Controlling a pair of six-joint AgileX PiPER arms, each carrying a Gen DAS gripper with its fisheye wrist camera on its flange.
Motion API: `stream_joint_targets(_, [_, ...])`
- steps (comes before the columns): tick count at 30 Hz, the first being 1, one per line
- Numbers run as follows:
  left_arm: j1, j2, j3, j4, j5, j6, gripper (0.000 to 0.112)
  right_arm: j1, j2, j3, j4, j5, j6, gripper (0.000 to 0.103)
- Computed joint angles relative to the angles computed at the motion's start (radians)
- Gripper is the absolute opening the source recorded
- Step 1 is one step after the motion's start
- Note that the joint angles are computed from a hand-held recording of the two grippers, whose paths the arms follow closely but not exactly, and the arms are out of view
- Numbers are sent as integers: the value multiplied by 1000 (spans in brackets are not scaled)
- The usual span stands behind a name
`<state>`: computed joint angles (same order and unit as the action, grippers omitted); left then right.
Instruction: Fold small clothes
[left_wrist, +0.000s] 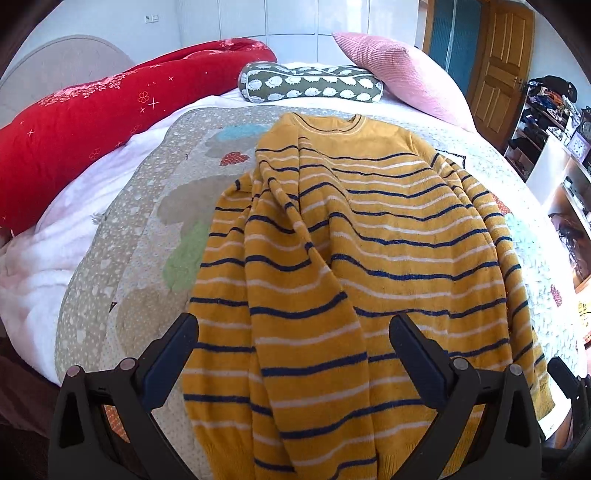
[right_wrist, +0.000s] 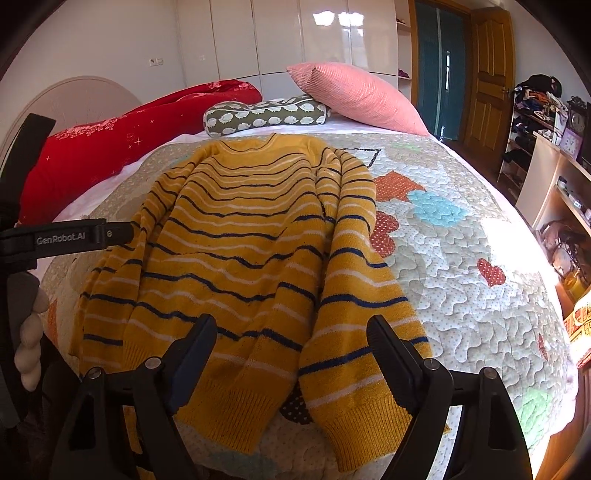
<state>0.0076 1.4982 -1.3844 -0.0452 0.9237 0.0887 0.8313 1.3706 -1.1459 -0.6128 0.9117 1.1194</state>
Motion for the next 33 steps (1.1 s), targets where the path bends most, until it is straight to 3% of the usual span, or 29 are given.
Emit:
stream_joint_targets(2, [-12,48,-37,-13,15,0,100,-4,8,-4,5,1,-4,87])
stream_joint_targets(6, [-31,130,-109,10,55,-28,81,-22,15,-5,35,-10,-16,87])
stream_joint_targets(9, [-33,157,-128,31,61,-45,76,-20,15,-4,26,-7,-10,87])
stream_joint_targets(11, [-32,166,-131,42,57,-51,63,-21,15,-2,22,-10,-8,87])
stream_joint_targets(13, [-30,179,-143,60,69,-59,29,-21,19,-3,22,-12,-9,87])
stream_joint_targets(15, [-15,183,-148,63,75,-67,15,-23,27,-6,27,-15,-15,87])
stream_joint_targets(19, [8,157,-128,62,55,-64,8,-21,37,-11,30,-17,-22,87])
stream_joint_targets(25, [-28,98,-65,172,-13,-107,7,-15,50,-10,27,-19,-17,87])
stream_joint_targets(33, [24,112,-96,213,-37,-95,7,-12,57,-16,18,-3,-8,87])
